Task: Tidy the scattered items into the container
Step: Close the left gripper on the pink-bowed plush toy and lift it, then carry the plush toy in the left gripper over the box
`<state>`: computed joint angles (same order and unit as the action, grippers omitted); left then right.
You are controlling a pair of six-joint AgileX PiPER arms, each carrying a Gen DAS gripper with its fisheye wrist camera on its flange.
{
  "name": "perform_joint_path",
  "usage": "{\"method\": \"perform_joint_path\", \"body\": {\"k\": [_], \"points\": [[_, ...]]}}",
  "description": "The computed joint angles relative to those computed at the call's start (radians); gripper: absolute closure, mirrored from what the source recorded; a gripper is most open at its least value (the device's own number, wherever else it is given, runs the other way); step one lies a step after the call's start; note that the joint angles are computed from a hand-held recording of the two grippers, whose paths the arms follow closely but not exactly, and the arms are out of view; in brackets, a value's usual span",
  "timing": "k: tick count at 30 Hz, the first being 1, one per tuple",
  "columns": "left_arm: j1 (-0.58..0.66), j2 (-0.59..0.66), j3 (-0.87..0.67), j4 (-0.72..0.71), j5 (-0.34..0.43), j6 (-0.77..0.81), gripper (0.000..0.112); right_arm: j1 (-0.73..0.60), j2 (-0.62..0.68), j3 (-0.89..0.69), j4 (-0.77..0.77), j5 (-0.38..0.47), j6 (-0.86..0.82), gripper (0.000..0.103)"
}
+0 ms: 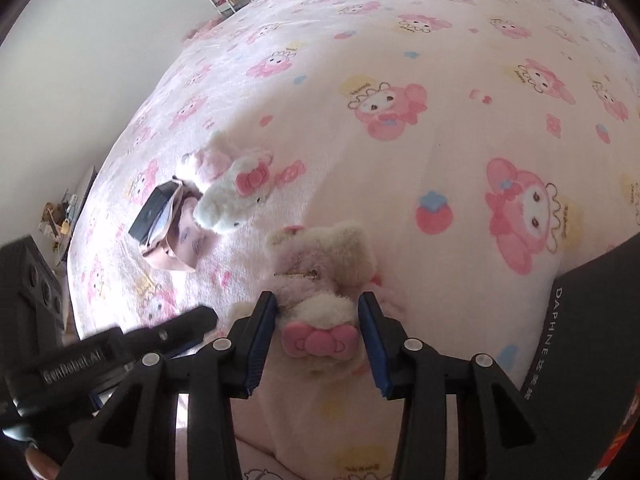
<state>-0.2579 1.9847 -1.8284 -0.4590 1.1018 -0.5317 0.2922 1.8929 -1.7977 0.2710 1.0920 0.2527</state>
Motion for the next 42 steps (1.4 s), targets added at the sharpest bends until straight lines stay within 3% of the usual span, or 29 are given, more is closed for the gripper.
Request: {"method": "perform_joint_path", "body": {"k": [2, 8, 10, 15, 18, 23, 26, 30, 34, 37, 42], "points": [[0.004, 0.023, 0.000, -0.098, -0.011, 0.070, 0.069, -0.020, 0.026, -0.025, 0.036, -0.005, 0.004, 0.065], [-0.044, 0.087, -0.082, -0.083, -0.090, 0.033, 0.068, -0.076, -0.011, 0.027, 0.073, -0.050, 0.034, 0.065], [-0.041, 0.081, -0.052, -0.125, -0.145, 0.062, 0.065, -0.094, -0.053, 0.083, 0.079, -0.082, 0.034, 0.064], [-0.005, 0.059, 0.057, -0.388, -0.249, 0.279, 0.065, -0.104, -0.060, 0.113, 0.094, -0.114, -0.008, 0.062], [-0.004, 0.046, 0.077, -0.397, -0.293, 0.291, 0.065, -0.120, -0.038, 0.116, 0.203, -0.128, -0.081, 0.062], [-0.004, 0.090, 0.024, -0.357, -0.258, 0.227, 0.069, -0.102, -0.004, 0.118, 0.218, -0.152, -0.088, 0.062], [0.009, 0.079, 0.056, -0.442, -0.260, 0.312, 0.080, -0.137, -0.013, 0.137, 0.319, -0.146, -0.135, 0.071], [0.007, 0.022, 0.086, -0.492, -0.242, 0.399, 0.082, -0.123, -0.082, 0.130, 0.244, -0.124, -0.101, 0.072], [-0.017, -0.063, 0.067, -0.482, -0.203, 0.408, 0.082, -0.159, -0.209, 0.168, 0.281, -0.084, -0.115, 0.072], [-0.073, -0.095, -0.027, -0.393, -0.143, 0.351, 0.082, -0.196, -0.335, 0.204, 0.262, -0.046, -0.089, 0.072], [-0.203, -0.091, -0.166, -0.337, -0.080, 0.294, 0.082, -0.361, -0.544, 0.281, 0.283, 0.058, -0.108, 0.072]]}}
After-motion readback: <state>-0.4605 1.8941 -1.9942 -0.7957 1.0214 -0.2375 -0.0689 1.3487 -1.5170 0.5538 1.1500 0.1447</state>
